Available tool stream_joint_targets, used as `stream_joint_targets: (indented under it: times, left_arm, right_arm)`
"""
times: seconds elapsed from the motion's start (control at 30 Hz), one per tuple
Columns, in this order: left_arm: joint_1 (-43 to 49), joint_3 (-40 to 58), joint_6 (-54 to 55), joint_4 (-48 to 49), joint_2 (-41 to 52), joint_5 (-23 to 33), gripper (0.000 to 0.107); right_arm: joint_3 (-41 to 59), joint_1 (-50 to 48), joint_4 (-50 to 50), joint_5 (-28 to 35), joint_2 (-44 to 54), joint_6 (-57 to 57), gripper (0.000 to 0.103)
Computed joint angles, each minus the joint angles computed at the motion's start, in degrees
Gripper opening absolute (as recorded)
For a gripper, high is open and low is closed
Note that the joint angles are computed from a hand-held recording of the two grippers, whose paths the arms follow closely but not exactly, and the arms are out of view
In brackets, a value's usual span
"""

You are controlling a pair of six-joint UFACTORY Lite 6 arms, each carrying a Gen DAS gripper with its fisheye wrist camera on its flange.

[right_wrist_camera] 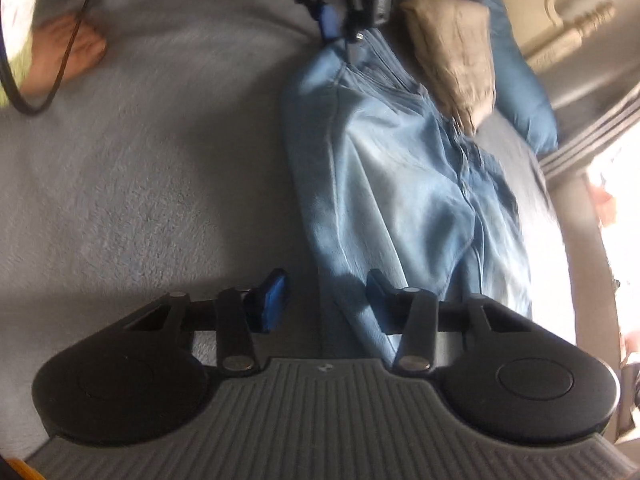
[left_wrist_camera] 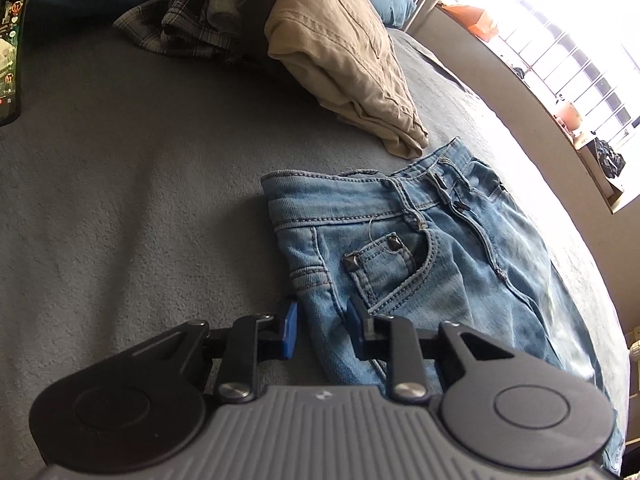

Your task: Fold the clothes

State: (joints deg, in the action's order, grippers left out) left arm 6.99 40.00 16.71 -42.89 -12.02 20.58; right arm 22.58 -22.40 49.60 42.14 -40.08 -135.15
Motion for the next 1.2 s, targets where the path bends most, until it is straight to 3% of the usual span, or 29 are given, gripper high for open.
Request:
stream_joint_targets:
  times: [0.07,0.17,0.23,0.53,0.63,0.8,0.87,0.97,1.1,1.17,1.2]
  left_arm:
    - [-0.26,-0.02,-0.16,0.11,0.23,-0.6,0.025]
    - [-0.24,-0.11,0.62,-0.9,0.54,-1.0,0.024]
    - [-0.29,-0.16,0.59,-1.06,0.61,-1.25,0.024]
    - [-1.32,0.28,-3.38,1.29,1.22,-2.64,0.016]
    - [-1.03,0.2,-2.4,-0.15,1.34,-2.69,0.015]
    - [-0.02,0.45,2.43,-4.03,1.9,-1.81,0.02]
    - [0.34,1.1,4.8,-5.8,2.59,-1.51,0.035]
    - [-1.09,2.21,3.91,-4.02,3.95,-4.42,0.04]
    - [-2.77,4.39,1.68,-1.21,7.1,-8.3,0.031]
    - [-3.29,5.09,-3.58,4.07,7.62,-9.3,0.013]
    - [-3.34,5.43,-5.92,6.46,7.76,-9.53,0.013]
  right_arm:
    - [0.32,1.05,1.0,-0.57,0.01,1.31,0.013]
    - [1.63,2.17,1.54,-0.58,0.54,4.37,0.008]
    - [5.99,1.31,-1.97,3.1,3.06,10.57,0.006]
    - [39.82,5.74,-18.45,34.02,27.77,45.63,0.002]
    - [47.29,9.7,-19.89,41.07,36.69,55.85,0.002]
    - [39.71,15.57,-21.27,34.53,38.27,60.83,0.002]
    - [37.64,15.65,-20.85,33.05,38.43,61.56,0.003]
    - [36.85,14.03,-19.6,33.69,38.68,61.32,0.003]
    - [36.14,11.55,-18.66,35.53,37.89,60.16,0.002]
    - [35.18,10.95,-18.55,35.76,37.17,59.64,0.002]
    - [34.68,10.72,-18.52,35.85,36.78,59.38,0.002]
